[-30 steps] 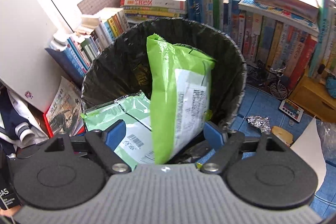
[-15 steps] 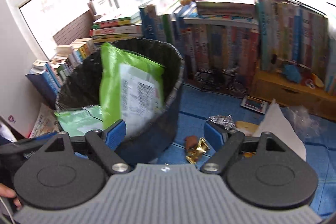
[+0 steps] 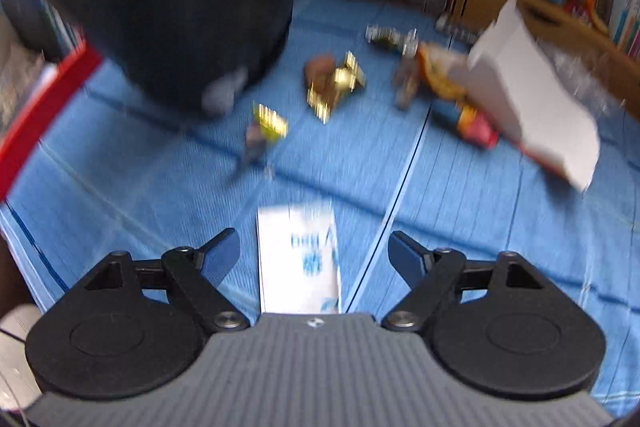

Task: Collect trash
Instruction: 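Grasp the white paper packet on the mat with the right gripper, then carry the white packet over the bin and open the right gripper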

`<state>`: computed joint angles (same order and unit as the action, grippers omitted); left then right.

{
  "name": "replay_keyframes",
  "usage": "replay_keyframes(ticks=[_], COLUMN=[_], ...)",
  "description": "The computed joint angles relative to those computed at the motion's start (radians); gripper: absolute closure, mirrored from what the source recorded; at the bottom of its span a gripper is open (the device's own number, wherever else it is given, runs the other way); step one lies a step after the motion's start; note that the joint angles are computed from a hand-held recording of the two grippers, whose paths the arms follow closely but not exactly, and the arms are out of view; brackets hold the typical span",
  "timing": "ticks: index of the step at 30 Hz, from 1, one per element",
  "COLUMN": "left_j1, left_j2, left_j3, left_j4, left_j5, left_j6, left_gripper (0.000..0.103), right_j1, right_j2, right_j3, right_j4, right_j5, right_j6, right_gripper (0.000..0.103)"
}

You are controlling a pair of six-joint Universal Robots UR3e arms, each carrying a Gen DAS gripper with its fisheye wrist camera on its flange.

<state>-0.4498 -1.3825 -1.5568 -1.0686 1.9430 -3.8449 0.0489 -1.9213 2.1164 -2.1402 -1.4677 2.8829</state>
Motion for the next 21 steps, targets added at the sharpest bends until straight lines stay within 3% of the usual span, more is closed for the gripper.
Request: replay_keyframes(ticks=[7,11,13,14,17,20,21], left_j1=[-0.014,-0.02,-0.021,-0.023,-0.023,-0.025,-0.025], left_j2=[-0.002,-0.003,0.0,0.0,0.0,-0.001,-0.001], left_j3=[0.008,0.009,0.01,0.01,0.013,0.015,0.015], left_j4=[-0.011,-0.014,-0.018,-0.02,-0.024,-0.024,-0.025], left_j5=[0.008,0.014,0.013,0.014,0.014,0.015,0.015], left_j6=[0.004,0.002,-0.001,-0.002,-0.002,-0.002,-0.003], left_gripper=[0.034,0.034,0.034,0.034,0.034,0.034,0.034], right_j1=[0.082,0.071,0.06,0.059,0.042,0.042,0.04], right_j2=[0.066,0.07,0.057,0.057,0.033,0.009,-0.001], right_j3=[0.095,0.108,0.1,0.091,0.065,0.036,0.025], right_j4=[-0.108,-0.11,-0.095,-0.09,-0.044,-0.01,0.006], right_j5=[-0.076,-0.065,-0.052,-0.051,-0.03,-0.03,-0.028], right_j6=[0.045,0.058,0.059,0.059,0.058,0.069,0.077], right_gripper=[0.015,0.017,0.031,0.045,0.056,0.075,0.076])
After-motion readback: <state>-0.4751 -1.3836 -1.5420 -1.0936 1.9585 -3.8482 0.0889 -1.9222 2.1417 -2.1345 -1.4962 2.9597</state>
